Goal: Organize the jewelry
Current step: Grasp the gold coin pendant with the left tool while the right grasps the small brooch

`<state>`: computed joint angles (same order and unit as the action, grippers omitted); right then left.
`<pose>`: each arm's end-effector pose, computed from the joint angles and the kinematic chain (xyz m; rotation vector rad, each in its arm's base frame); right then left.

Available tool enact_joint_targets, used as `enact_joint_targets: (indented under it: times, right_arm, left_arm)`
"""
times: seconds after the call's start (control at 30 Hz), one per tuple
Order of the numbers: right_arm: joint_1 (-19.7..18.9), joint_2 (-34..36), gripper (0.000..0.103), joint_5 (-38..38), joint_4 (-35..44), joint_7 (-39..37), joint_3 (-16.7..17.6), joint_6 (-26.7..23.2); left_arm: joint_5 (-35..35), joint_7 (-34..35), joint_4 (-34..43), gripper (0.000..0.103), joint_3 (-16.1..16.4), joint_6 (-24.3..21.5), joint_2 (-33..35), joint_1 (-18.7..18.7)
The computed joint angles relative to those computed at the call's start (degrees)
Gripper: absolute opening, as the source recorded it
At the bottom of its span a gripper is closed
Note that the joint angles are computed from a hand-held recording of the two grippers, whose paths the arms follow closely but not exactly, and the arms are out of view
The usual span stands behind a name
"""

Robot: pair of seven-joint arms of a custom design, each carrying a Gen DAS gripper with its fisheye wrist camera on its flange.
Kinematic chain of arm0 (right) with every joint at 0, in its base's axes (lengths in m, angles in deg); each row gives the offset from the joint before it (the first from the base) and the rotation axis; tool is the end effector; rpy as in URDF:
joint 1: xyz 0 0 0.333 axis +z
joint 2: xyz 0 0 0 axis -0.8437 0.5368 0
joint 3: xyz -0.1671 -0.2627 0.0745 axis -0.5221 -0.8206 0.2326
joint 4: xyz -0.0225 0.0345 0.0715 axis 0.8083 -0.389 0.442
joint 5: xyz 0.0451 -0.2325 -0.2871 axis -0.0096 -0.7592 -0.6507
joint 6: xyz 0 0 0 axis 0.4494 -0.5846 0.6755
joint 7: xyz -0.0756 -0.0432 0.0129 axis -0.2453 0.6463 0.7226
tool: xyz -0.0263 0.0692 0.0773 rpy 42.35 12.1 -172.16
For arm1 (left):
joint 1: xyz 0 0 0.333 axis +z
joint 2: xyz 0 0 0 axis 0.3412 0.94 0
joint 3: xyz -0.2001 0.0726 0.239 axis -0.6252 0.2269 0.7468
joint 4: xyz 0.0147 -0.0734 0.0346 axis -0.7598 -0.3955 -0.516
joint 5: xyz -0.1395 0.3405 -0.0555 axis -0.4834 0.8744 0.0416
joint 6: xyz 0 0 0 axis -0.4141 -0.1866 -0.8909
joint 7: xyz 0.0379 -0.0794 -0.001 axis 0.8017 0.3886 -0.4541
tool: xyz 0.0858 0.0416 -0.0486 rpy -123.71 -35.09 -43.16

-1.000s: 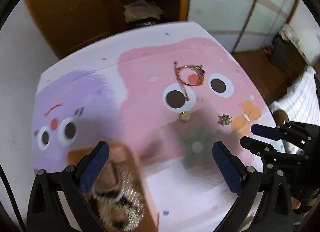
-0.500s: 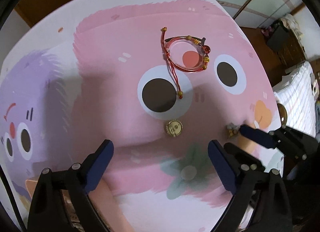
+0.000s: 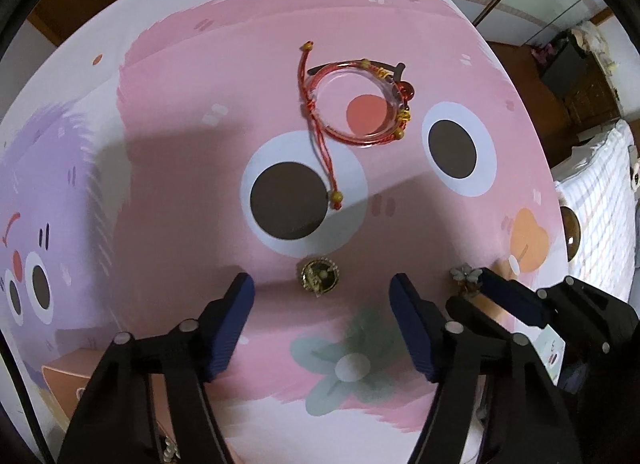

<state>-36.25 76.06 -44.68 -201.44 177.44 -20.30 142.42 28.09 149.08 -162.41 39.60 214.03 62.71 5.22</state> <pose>0.4316 0.2444 0.3593 -1.7195 2.2106 -0.2414 0.5670 -0.2679 0.3591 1.2735 -2.7963 0.1792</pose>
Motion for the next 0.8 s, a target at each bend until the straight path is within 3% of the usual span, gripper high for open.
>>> enact_joint_targets:
  times: [0.2,0.33,0.8]
  right_arm:
    - [-0.10,-1.16,0.021,0.80,-1.30,0.52,0.03,1.33]
    - [-0.32,-1.66,0.021,0.25,-1.63,1.15,0.03,1.93]
    - [-0.30,-2.79,0.021,0.25,-2.92,2.27,0.34,3.41]
  left_arm:
    - [5.84,-2.89,0.00,0.041,0.76,1.09,-0.29,-2.54]
    - [6.26,-3.29,1.22,0.017,0.54,-0.49,0.11,-2.61]
    - [5.34,-3.51,-0.18,0.010,-0.12,-0.27,-2.17,-2.33]
